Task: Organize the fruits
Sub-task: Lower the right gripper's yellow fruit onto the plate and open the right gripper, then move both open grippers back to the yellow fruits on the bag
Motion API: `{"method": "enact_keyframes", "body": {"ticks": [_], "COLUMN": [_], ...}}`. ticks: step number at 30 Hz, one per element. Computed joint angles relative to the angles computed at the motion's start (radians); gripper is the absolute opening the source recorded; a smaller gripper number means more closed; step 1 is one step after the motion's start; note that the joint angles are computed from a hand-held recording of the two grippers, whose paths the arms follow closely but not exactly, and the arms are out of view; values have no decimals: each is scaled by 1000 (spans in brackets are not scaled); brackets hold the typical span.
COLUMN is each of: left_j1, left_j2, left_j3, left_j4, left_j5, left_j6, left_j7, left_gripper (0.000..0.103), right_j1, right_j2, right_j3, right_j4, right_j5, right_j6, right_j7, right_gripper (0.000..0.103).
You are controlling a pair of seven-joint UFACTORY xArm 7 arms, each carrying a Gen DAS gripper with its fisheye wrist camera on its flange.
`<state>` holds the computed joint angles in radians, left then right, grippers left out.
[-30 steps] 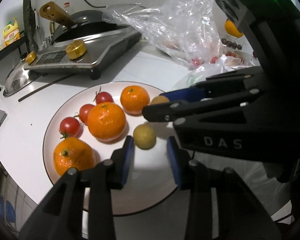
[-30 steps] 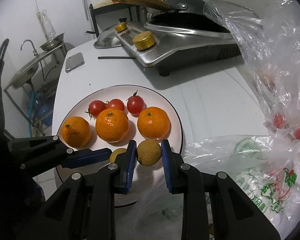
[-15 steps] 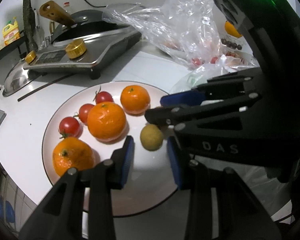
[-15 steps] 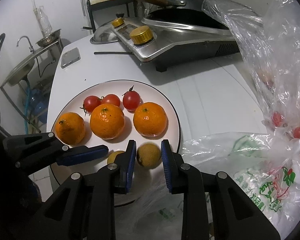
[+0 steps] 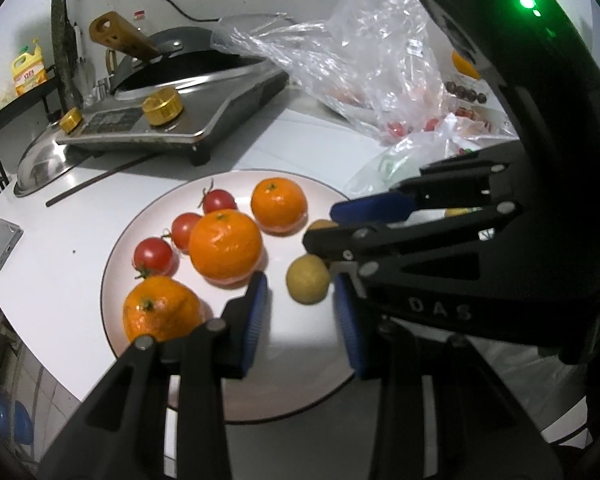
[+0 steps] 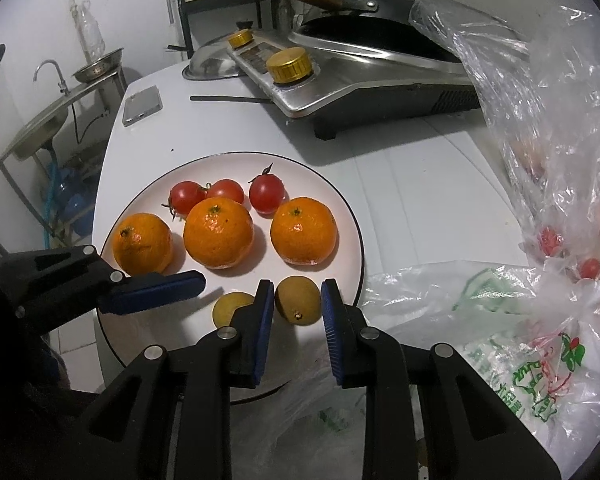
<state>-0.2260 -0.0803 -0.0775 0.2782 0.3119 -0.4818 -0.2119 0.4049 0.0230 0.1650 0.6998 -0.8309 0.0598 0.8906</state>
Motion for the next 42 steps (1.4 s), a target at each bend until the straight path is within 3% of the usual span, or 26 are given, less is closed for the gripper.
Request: {"method": "enact_keyframes", "body": {"ticks": [23, 29, 42], "left_j1": [-17, -30, -54], "left_j2": [-53, -86, -203], "left_j3": [-7, -21, -71], "left_j4": [-37, -51, -106], "left_j5": [-50, -93, -215], "left_j6": [5, 15, 49], "left_j7": [25, 46, 89], "left_gripper": [37, 37, 37], "right_j1": [-35, -69, -163], "right_j2": [-58, -113, -242], "right_j3": [42, 78, 194], "right_j4": [-23, -52, -138], "right_j5": [-36, -48, 51], "right_j6": [32, 39, 29], "right_j7": [64, 86, 36], "right_gripper": [26, 26, 26]}}
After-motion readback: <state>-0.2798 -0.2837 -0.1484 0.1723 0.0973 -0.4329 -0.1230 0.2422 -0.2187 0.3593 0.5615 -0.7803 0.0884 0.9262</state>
